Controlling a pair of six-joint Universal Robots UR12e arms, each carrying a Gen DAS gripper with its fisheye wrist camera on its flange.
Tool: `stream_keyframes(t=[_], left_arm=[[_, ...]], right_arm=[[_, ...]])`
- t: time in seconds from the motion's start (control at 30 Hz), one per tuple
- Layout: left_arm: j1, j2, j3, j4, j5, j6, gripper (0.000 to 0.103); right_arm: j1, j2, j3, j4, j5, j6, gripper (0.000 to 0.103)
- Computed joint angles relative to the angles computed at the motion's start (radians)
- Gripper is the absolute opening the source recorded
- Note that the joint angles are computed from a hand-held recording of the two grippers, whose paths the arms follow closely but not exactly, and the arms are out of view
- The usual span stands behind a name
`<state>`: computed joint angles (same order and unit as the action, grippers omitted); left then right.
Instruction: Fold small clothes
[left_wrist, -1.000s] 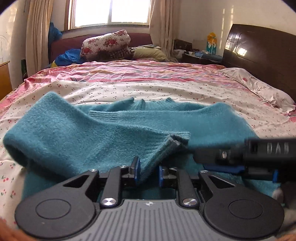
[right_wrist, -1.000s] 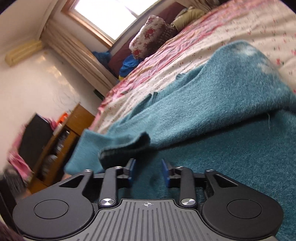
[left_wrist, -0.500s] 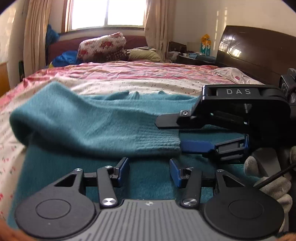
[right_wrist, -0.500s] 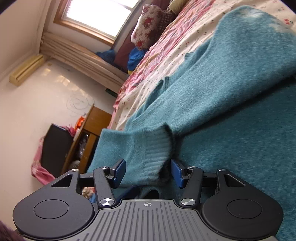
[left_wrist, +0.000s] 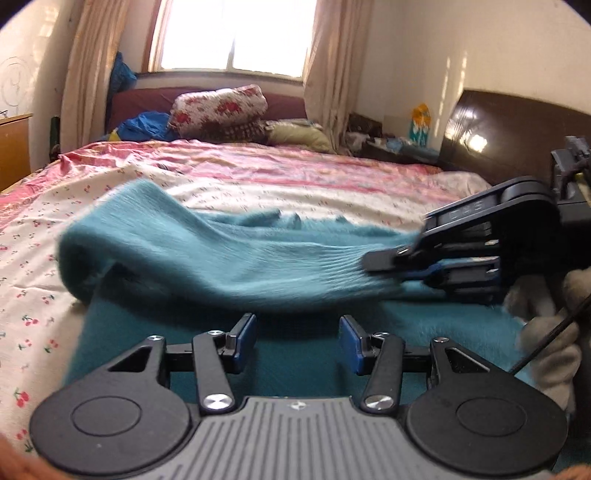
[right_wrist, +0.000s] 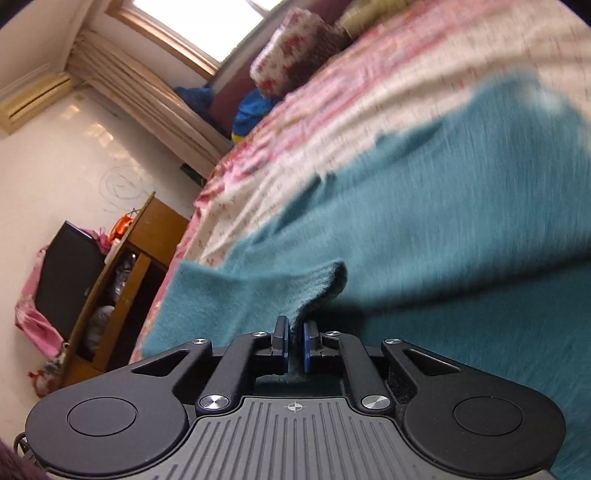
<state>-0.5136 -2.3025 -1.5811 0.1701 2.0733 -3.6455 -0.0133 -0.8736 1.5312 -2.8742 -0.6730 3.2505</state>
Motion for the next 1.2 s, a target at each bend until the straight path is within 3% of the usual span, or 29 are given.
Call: stream_keyframes(t=[0.17, 0.33, 0.43, 0.53, 0.63, 0.83, 0.97, 1.07, 1.13, 1.2], left_arm=[[0.006, 0.001, -0.012, 0.046, 0.027, -0.025, 0.062], [0.009, -0.003, -0.012, 0.049, 0.045, -0.028, 0.066], [0.008, -0.007, -0.005, 0.022, 0.052, -0.022, 0.068], [0.012, -0.006, 0.0, -0.025, 0.048, -0.031, 0.068], [0.013, -0.003, 0.003, -0.071, 0.051, -0.046, 0.068], [0.01, 0.001, -0.005, -0.022, 0.126, -0.036, 0.07], [0.024, 0.025, -0.02, -0.139, 0.137, -0.141, 0.071], [0.031, 0.036, -0.039, -0.111, 0.111, -0.175, 0.071], [0.025, 0.033, -0.036, -0.082, 0.137, -0.143, 0.072], [0.023, 0.03, -0.032, -0.051, 0.148, -0.112, 0.072]], right_arm=[[-0.013, -0.008, -0.018, -0.133, -0.063, 0.04, 0.007], [-0.025, -0.003, -0.04, -0.204, -0.202, 0.032, 0.007], [-0.015, 0.005, -0.044, -0.173, -0.325, -0.025, 0.007], [0.002, 0.009, -0.046, -0.058, -0.407, -0.108, 0.009], [0.02, 0.014, -0.033, -0.106, -0.461, -0.161, 0.01], [0.025, 0.002, -0.037, -0.145, -0.488, -0.188, 0.013], [0.035, -0.001, -0.048, -0.081, -0.546, -0.247, 0.014], [0.033, -0.014, -0.023, -0.145, -0.555, -0.204, 0.014], [0.028, -0.026, 0.003, -0.213, -0.532, -0.19, 0.014], [0.028, -0.035, 0.022, -0.255, -0.504, -0.231, 0.014]])
